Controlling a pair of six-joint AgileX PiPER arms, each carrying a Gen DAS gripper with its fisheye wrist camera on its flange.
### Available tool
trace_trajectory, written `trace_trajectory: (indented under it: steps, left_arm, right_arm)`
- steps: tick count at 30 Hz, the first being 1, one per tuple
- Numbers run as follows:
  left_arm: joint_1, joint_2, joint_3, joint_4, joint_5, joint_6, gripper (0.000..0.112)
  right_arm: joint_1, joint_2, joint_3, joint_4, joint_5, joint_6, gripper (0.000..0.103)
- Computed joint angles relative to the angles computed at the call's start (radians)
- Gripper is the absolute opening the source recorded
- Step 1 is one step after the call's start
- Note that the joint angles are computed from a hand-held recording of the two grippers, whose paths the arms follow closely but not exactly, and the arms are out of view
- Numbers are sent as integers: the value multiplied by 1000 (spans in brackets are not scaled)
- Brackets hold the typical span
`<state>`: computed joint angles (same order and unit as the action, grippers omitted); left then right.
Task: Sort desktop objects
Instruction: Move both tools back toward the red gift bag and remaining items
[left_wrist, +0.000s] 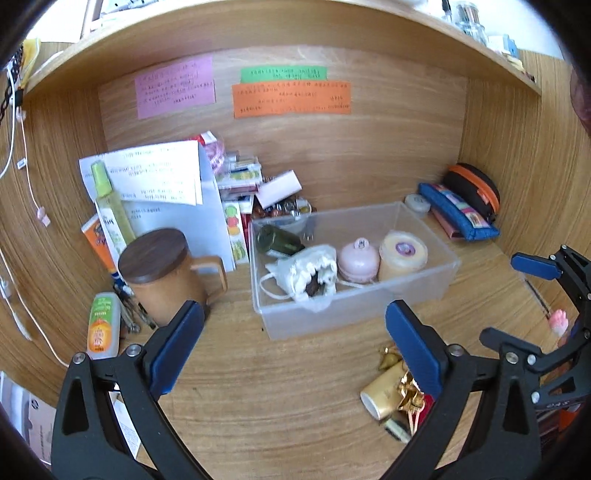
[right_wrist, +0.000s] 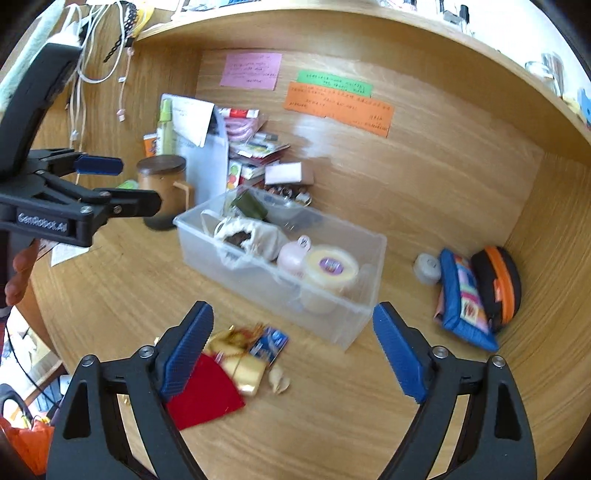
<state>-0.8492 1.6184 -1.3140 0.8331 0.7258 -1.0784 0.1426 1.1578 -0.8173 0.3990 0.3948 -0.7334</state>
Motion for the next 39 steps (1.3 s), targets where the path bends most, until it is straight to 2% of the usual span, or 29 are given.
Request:
trace_trajectory:
  steps: [9,19,27,30,32,34,35,39]
  left_arm:
    - [-26,-16,153,17,-74,-104,100]
    - [-11,-6,287,-63,-196,-121,100]
    - [-23,2,336,-99,-242,-105,100]
    - [-28,7,343,-108,-248,-100,100]
    - [-26,8,347,-128,-259,-84,100]
    - [-27,14,343,-145,-260,-70,100]
    - [-27,16,341,-147,-261,-69,100]
    - [-31,25,332,-169,-270,-47,100]
  right_arm:
    - [21,-13,132,137,6,-80,87]
    - [30,99,177,326,28,-208,87]
    - [-53,191,145,532,156,-377,85]
    - [-77,201,143,585,203,-432,74]
    - [-81,195,148,606,212,-459,61]
    - [-80,199,144,609,227,-475,29]
    - [-62,199,144,583,206,-455,24]
    - [-67,183,168,617,186,-501,20]
